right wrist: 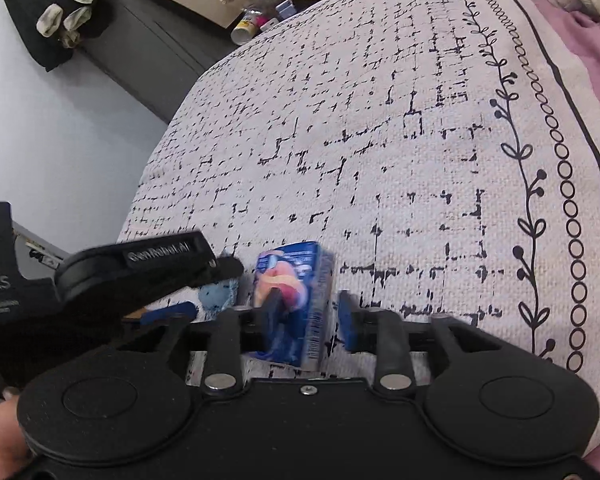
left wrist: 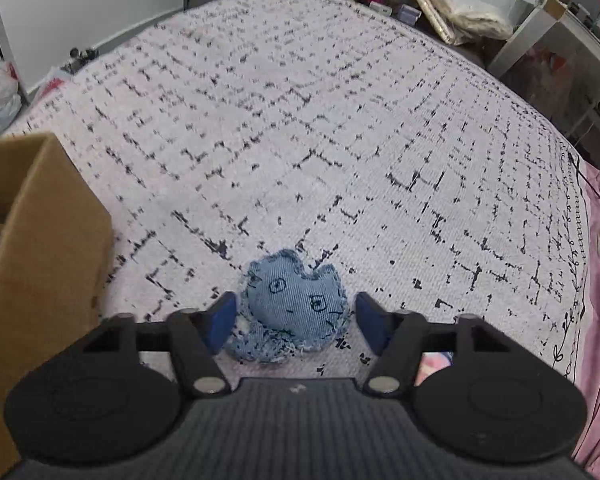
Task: Organize soft objects
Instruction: 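Grasp the blue denim plush with the left tool while the right tool grasps the tissue pack, then carry the denim plush and tissue pack over the cardboard box with both tools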
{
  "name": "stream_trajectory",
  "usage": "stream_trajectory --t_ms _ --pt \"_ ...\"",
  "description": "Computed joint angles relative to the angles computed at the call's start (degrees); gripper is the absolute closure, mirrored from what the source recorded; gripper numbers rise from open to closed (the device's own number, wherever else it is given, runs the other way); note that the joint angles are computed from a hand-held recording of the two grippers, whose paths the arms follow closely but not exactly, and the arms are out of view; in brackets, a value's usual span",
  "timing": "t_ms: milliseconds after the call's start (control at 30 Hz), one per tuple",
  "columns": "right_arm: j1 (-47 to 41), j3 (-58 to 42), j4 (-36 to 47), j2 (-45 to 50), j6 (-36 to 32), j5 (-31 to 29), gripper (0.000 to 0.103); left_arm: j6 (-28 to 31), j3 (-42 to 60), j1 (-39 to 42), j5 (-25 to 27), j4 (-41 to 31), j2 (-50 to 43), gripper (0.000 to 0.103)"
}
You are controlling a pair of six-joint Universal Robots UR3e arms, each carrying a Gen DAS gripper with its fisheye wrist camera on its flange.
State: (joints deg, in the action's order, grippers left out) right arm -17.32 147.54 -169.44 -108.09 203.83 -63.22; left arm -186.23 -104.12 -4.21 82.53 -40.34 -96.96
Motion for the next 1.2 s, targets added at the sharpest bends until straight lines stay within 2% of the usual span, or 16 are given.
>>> stream_trajectory --t_ms 167,300,433,600,633,700,733,967,1200 --pt "6.06 -3.46 -8.36 8.92 2.15 -4.75 0.047 -0.78 -2.59 1.27 -1.92 2.74 0.55 0.059" --pt "10.29 -6.23 -10.78 12.90 1.89 -7.97 0.035 -0.15 -3.43 2.99 -4.35 1.35 3.20 0.060" --pt "14.96 -9.39 -10.82 15.57 1.11 -13.05 0.029 1.07 -3.45 4.89 -5.86 -0.73 6.02 0.060" --pt "22.67 -14.82 -8.89 19.58 -1.36 -21.56 0.029 3.74 -3.89 8.28 -8.40 -4.28 10.46 0.060" --pt "24.20 -16.00 -8.16 20.39 -2.35 -23.32 0.032 4.33 -3.98 9.16 -9.06 -5.25 11.52 0.060" --pt "27.21 -17.71 -7.40 21.83 -4.64 -27.47 0.045 5.69 -4.18 11.26 -10.60 -7.64 14.23 0.060" --pt "28.05 -17.91 -7.75 22.32 -5.61 -28.65 0.045 6.49 -4.48 12.42 -11.57 -8.50 15.66 0.060" --pt "27.54 -18.67 -5.24 20.46 -7.21 -27.37 0.049 13.67 -4.04 22.25 -18.35 -18.67 25.17 0.060" --pt "29.71 -19.23 -2.05 16.22 -7.06 -28.86 0.050 21.15 -2.66 32.51 -24.51 -28.44 31.26 0.060"
